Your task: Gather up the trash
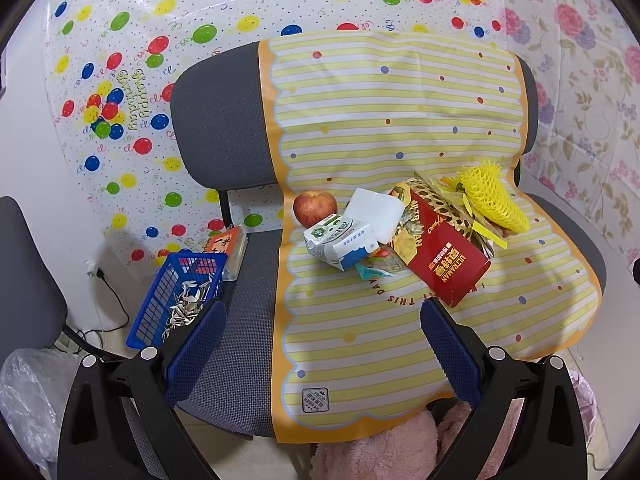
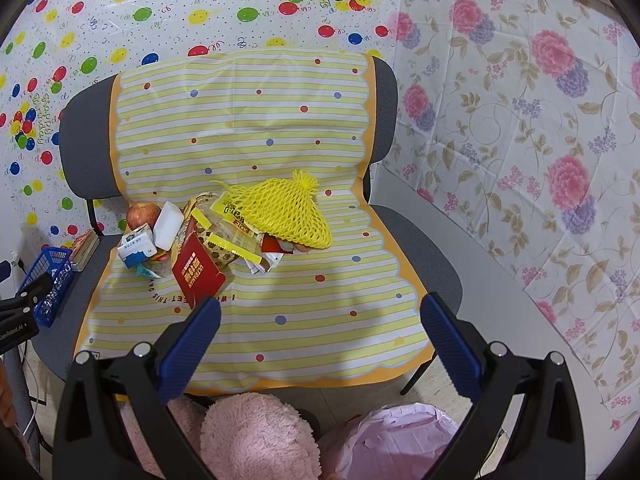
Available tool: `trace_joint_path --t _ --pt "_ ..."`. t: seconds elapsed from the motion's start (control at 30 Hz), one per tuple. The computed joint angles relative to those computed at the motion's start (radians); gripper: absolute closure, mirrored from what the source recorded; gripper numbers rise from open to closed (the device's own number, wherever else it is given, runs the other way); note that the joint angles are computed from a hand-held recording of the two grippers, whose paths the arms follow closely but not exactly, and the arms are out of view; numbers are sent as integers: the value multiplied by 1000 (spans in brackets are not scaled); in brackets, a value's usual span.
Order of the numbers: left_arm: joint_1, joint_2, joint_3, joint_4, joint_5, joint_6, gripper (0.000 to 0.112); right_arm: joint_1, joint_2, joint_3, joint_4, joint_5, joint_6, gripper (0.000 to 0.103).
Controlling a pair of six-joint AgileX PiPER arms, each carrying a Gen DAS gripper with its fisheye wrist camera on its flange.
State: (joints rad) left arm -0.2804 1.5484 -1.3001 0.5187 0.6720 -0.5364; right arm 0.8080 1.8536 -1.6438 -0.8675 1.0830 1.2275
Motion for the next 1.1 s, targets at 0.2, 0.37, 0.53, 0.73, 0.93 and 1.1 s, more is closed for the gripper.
trace_joint_path --t 0.2,0.37,0.53,0.73,0.93,1.1 --pt "8 2 -17 -14 13 19 16 1 4 1 -3 0 5 6" --pt "6 -4 5 -5 -4 4 16 -2 -2 7 -1 -4 1 6" --pt "17 -7 -6 -21 4 28 16 -4 -2 5 1 -4 0 6" --pt "7 -5 6 -8 -4 10 16 -7 -3 5 4 -4 -6 6" --pt "14 -6 8 -13 -7 17 16 -13 0 4 6 -10 -7 6" --pt "34 -12 8 -35 -8 47 16 -12 -6 16 6 -14 -4 6"
